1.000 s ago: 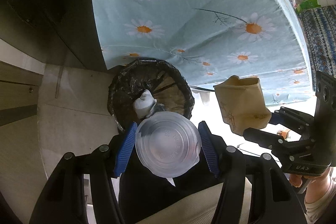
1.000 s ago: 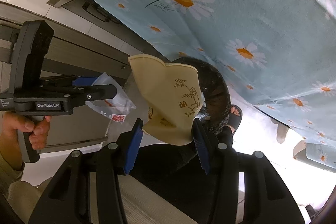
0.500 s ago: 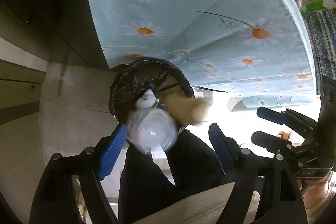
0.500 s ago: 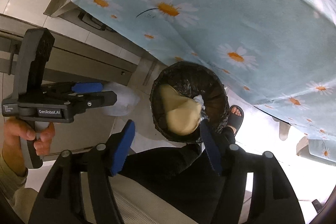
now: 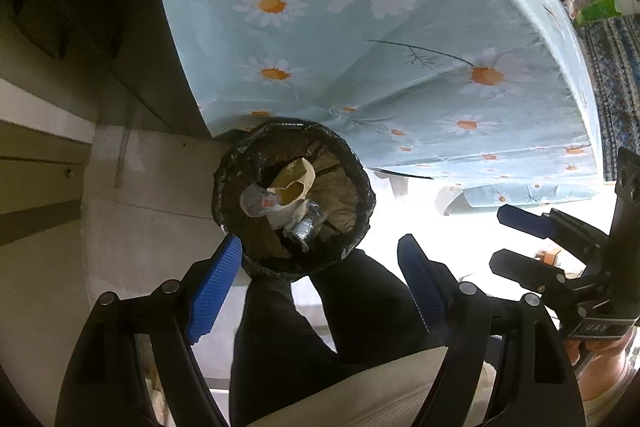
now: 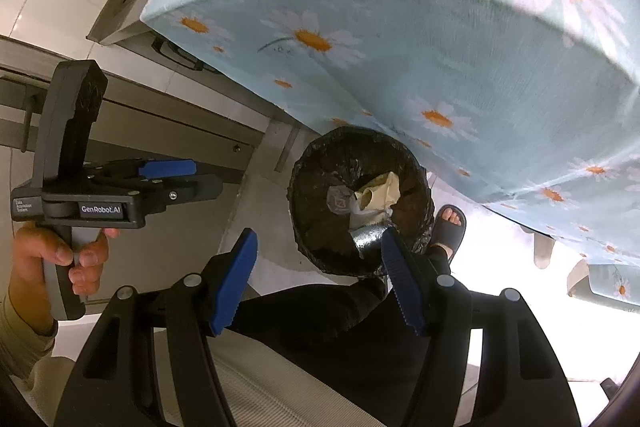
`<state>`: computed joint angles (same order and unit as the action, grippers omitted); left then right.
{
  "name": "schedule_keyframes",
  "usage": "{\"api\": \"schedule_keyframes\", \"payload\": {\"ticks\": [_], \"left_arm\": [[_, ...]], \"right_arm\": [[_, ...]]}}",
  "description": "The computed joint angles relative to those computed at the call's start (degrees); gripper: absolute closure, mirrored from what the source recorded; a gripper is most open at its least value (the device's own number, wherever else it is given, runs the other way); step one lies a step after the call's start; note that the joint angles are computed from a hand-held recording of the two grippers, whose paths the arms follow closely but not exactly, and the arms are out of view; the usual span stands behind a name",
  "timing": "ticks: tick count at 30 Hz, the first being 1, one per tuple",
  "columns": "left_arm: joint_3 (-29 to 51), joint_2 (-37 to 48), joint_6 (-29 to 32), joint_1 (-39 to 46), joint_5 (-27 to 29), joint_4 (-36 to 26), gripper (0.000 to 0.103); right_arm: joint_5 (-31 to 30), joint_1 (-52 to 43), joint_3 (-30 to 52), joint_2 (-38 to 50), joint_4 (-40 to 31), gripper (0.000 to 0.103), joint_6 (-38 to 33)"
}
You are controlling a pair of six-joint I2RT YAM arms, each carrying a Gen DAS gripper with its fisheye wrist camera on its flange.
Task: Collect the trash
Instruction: 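Open the left gripper to drop the cup while the right gripper drops the paper bag into the bin, then raise both grippers from the bin back over the counter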
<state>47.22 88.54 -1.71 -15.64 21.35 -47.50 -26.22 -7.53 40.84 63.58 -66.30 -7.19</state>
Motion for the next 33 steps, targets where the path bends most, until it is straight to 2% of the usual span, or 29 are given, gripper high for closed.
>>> {"api": "schedule_keyframes", "payload": {"ticks": [6,14,23,28,33], "left_arm": [[1.1,-2.2,0.8,0.1,0.7,-1.9,0.025],[5.5,-8.7,3.5,0.7,2.7,-7.0,0.025],[11.5,-11.7,6.2,1.7,3.7,-10.9,0.025],[16.5,-11.7,5.9,0.1,3.7,-12.2,0.025],[21.9,-9.4,4.1,-1.7,3.4,-12.3,0.025]], "right_arm": [[0.5,-0.6,1.5,-1.2,-1.7,0.038,-0.5],[1.5,-2.5,7.8,-6.3,-7.2,0.038,-0.1],[2.1,-7.5,15.3,-9.6,-12.1,0.038,-1.5],[1.7,-10.6,19.2,-8.8,-12.7,0.038,-3.4],[-0.1,-17.0,26.1,-3.8,-12.8,0.038,-8.9]]}}
